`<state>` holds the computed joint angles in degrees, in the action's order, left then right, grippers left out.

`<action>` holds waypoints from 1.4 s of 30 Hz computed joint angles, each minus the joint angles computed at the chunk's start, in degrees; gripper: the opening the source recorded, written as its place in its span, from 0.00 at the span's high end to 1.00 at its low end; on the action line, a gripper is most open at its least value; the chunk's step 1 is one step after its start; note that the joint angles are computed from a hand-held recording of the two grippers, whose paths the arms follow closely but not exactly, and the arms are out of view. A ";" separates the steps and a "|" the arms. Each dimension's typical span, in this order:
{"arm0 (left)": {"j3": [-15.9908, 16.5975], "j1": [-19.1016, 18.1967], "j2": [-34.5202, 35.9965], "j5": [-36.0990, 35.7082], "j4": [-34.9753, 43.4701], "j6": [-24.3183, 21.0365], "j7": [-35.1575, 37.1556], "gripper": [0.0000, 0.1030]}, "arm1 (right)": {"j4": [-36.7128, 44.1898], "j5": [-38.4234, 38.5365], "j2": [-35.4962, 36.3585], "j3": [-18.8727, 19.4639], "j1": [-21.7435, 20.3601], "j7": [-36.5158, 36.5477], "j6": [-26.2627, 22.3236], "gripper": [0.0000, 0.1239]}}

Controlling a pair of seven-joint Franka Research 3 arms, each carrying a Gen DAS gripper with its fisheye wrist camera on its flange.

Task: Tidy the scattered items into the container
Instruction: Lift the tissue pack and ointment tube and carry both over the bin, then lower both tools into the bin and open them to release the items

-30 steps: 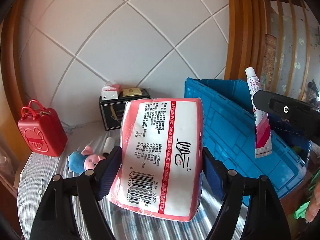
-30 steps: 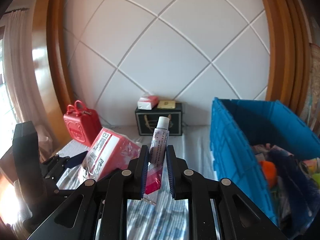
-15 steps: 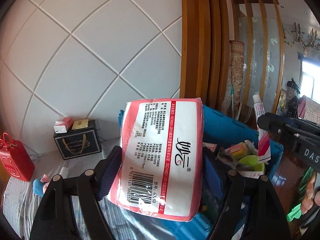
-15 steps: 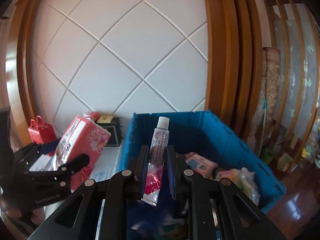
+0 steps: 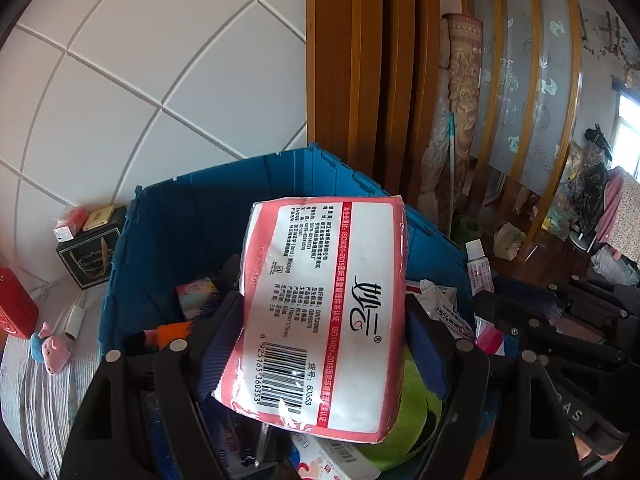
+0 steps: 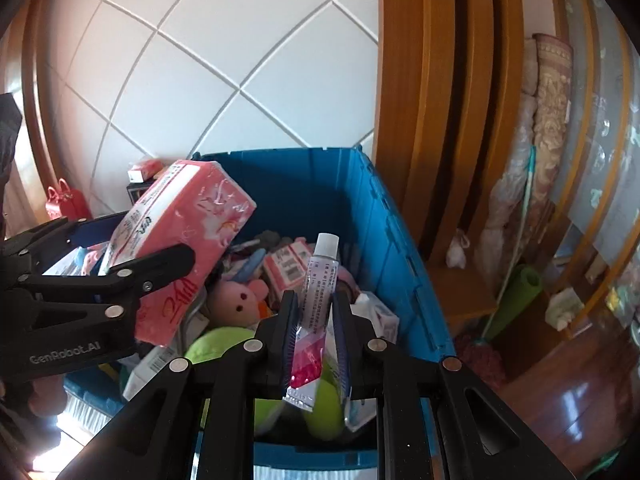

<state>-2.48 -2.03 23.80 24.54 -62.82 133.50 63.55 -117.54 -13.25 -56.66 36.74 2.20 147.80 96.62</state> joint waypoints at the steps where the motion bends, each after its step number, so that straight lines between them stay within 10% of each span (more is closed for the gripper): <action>1: 0.54 -0.80 2.07 1.20 2.69 -1.76 -0.27 0.25 | -1.73 0.38 -0.79 -0.80 1.06 -0.06 0.88 0.86; 10: 2.03 -3.39 10.30 2.94 15.13 -10.44 0.65 0.23 | -10.21 3.47 -2.52 -4.16 6.56 -1.18 7.64 0.86; 27: 2.44 -3.72 1.63 8.09 0.78 -2.97 -6.20 0.17 | -12.48 5.29 -0.80 -6.05 9.53 -0.49 9.72 0.84; 31: 2.35 -3.59 -1.05 9.85 -3.39 -1.14 -9.41 0.17 | -12.15 5.23 -1.36 -5.52 9.60 0.22 8.97 0.76; 37: 2.13 -3.90 -7.00 15.70 -11.54 3.04 -14.64 0.17 | -10.75 4.18 -3.57 -3.30 8.58 2.07 6.52 0.38; 42: 0.80 -2.50 -10.15 15.80 -15.78 3.81 -16.29 0.15 | -9.66 4.50 -5.66 -1.77 7.95 3.37 4.90 0.33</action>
<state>-1.67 -4.52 13.65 40.33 -78.60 137.31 47.26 -127.20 -8.76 -62.32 34.97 10.16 151.18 101.52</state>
